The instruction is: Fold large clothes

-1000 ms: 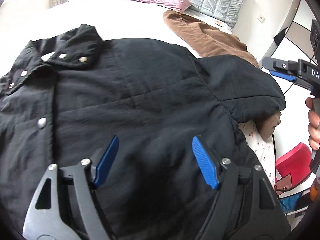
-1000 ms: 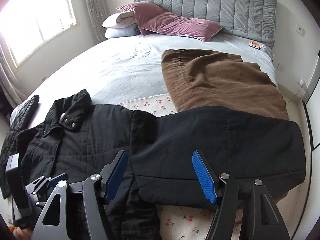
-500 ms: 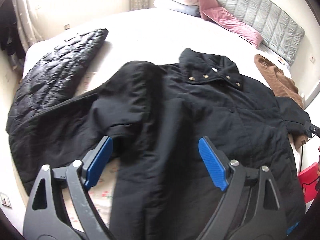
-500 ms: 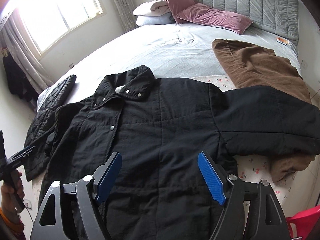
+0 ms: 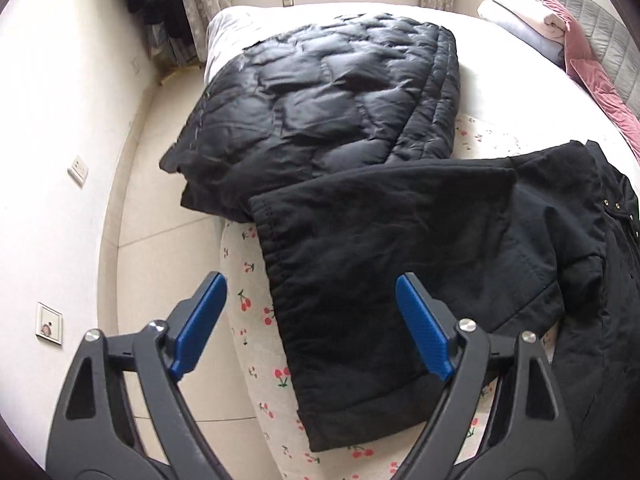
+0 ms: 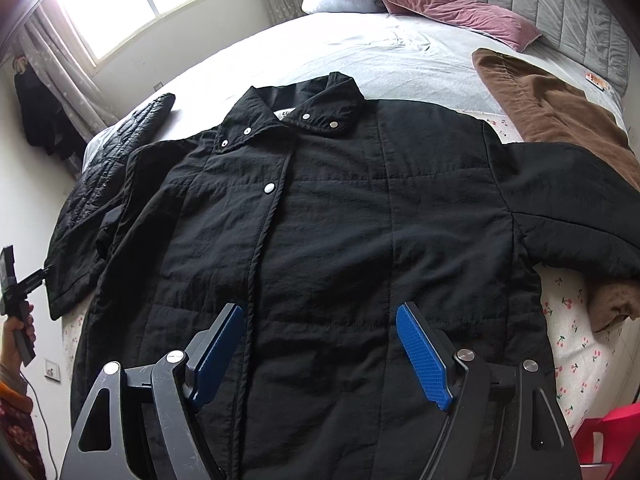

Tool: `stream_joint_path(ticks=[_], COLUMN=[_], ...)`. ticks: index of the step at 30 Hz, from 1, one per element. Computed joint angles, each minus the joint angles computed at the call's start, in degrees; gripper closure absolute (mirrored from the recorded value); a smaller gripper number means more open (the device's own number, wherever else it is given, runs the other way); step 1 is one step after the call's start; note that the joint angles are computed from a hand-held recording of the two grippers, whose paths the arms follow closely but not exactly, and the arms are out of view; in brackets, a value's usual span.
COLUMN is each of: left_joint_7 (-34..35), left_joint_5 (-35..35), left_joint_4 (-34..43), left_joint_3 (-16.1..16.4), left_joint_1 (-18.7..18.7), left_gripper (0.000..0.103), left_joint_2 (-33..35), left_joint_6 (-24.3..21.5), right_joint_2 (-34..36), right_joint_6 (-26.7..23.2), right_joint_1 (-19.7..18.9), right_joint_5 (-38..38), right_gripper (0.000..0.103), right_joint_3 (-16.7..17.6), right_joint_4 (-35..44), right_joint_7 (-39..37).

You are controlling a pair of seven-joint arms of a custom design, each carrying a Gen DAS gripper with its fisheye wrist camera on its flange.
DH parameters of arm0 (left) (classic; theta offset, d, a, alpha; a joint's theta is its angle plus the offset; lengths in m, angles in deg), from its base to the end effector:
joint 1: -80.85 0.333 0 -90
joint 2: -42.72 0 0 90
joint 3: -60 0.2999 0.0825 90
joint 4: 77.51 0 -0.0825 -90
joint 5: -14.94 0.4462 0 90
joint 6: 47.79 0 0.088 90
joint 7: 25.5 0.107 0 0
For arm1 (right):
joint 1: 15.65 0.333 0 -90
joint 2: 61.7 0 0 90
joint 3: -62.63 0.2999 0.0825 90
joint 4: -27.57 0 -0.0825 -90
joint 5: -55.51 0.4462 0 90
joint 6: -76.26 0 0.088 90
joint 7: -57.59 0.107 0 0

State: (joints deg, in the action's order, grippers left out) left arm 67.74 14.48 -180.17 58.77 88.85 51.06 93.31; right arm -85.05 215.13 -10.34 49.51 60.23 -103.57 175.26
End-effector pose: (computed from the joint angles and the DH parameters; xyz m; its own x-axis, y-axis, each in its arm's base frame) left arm 0.6961 0.0833 0.4865 0.0723 -0.9972 -0.0178 -0.8636 -0.0537 -0.5013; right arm 0.5370 0.0253 0.5369 -0.3188 -0.9334 -0.1648 -0.7929 0.3579 -0.4931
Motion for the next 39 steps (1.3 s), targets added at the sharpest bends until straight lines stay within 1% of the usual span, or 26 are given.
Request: stream_joint_path(ticks=[1, 2, 3, 4, 5, 7, 9, 10, 12, 13, 14, 15, 17, 19, 20, 21, 22, 23, 24, 26, 28, 30, 32, 34, 36, 39], left_joint_7=[1.22, 3.34, 3.11, 1.53, 1.47, 1.37, 1.8, 0.62, -7.28, -13.95, -19.18, -22.07, -25.22, -27.51, -29.11, -30.87, -31.66, -31.62, -30.66, -24.39, -15.93, -8.4, -2.73, 1.73, 5.59, 7.1], left_joint_5=[-3.18, -7.83, -9.59, -8.48, -7.8, -8.5, -10.03, -8.63, 1.42, 9.29, 14.74, 17.44, 20.61, 26.81, 30.91, 34.75, 36.39, 36.85, 36.07, 29.51, 19.29, 10.06, 3.54, -1.17, -4.97, -5.82], left_joint_4=[1.16, 2.71, 3.5, 2.81, 2.57, 1.7, 0.44, 0.5, 1.55, 3.63, 6.43, 9.94, 17.06, 21.73, 21.51, 19.3, 16.4, 14.35, 12.97, 12.05, 10.77, 10.77, 11.26, 12.03, 14.11, 16.32], left_joint_3=[-0.38, -0.93, -1.01, -0.84, -0.87, -1.14, -1.4, -1.18, 0.13, 1.31, 2.3, 2.9, 3.74, 5.06, 6.16, 5.3, 5.97, 5.24, 4.18, 0.89, -2.92, -6.03, -8.37, -10.07, -11.28, -10.02], left_joint_1=[0.5, 1.35, 1.53, 0.87, 0.5, 0.14, -0.05, -0.39, -1.6, -2.32, -2.8, -3.02, -3.79, -6.08, -7.73, -7.62, -8.7, -8.57, -8.33, -7.6, -7.11, -7.75, -9.14, -10.69, -12.11, -14.96], left_gripper=[0.038, 0.047, 0.056, 0.079, 0.096, 0.095, 0.095, 0.095, 0.095, 0.095, 0.095, 0.095, 0.094, 0.085, 0.082, 0.075, 0.057, 0.048, 0.04, 0.04, 0.04, 0.04, 0.04, 0.04, 0.04, 0.04], left_joint_2=[1.14, 2.47, 3.19, 2.61, 2.19, 0.35, -2.13, -2.94, -3.4, -2.47, -0.86, 1.37, 6.37, 10.23, 10.52, 9.37, 7.72, 6.56, 5.78, 5.2, 4.47, 4.9, 6.15, 8.13, 11.39, 15.74], left_joint_6=[-1.76, -3.56, -4.07, -3.08, -2.2, 0.68, 6.25, 8.9, 14.34, 15.01, 14.6, 12.41, 5.05, -1.4, -2.01, -0.69, 2.0, 4.43, 6.52, 8.01, 8.71, 8.34, 7.95, 8.1, 7.92, 8.85], right_joint_2=[0.17, 0.29, 0.4, 0.6, 0.78, 1.21, 1.65, 1.89, 2.24, 2.34, 2.41, 2.45, 2.46, 1.97, 1.62, 1.15, 0.72, 0.47, 0.39, 0.94, 2.64, 5.31, 8.75, 12.44, 16.27, 21.46], right_joint_6=[0.02, -0.01, -0.11, -0.33, -0.54, -0.89, -1.09, -1.08, -0.94, -0.77, -0.5, -0.19, 0.49, 1.28, 1.3, 1.47, 1.54, 1.52, 1.65, 1.95, 2.31, 3.42, 4.73, 6.51, 8.93, 10.79], right_joint_1=[0.1, 0.17, 0.21, 0.23, 0.2, 0.08, -0.03, -0.11, -0.27, -0.39, -0.55, -0.69, -1.18, -1.58, -1.78, -2.35, -3.19, -4.26, -5.53, -7.83, -9.01, -9.28, -9.78, -9.41, -8.92, -9.32], right_joint_5=[0.14, 0.26, 0.28, 0.21, 0.04, -0.37, -0.52, -0.61, -0.66, -0.7, -0.7, -0.61, -0.55, 0.23, 0.84, 0.77, -0.01, -1.36, -3.14, -6.67, -8.53, -9.56, -12.16, -12.32, -10.1, -7.79], right_gripper=[0.023, 0.023, 0.023, 0.023, 0.023, 0.023, 0.023, 0.023, 0.023, 0.023, 0.023, 0.023, 0.023, 0.023, 0.023, 0.023, 0.023, 0.023, 0.023, 0.023, 0.023, 0.023, 0.023, 0.023, 0.023, 0.023], right_joint_3=[0.05, 0.08, 0.14, 0.21, 0.27, 0.43, 0.35, 0.31, 0.12, 0.04, -0.08, -0.27, -0.65, -1.43, -1.99, -2.27, -2.24, -2.04, -1.78, -1.18, -1.28, -1.63, -1.23, -1.72, -2.68, -3.72], right_joint_4=[0.07, 0.09, 0.12, 0.28, 0.39, 0.72, 1.08, 1.29, 1.58, 1.63, 1.64, 1.59, 1.34, 0.64, 0.39, 0.08, -0.07, -0.03, 0.19, 1.22, 3.19, 5.52, 8.09, 10.37, 12.13, 13.91], right_joint_7=[0.05, 0.08, 0.16, 0.18, 0.17, 0.38, 0.45, 0.51, 0.42, 0.43, 0.46, 0.42, 0.46, 0.1, -0.44, -0.52, -0.22, 0.46, 1.39, 3.88, 5.49, 5.3, 5.96, 4.96, 2.85, 0.65])
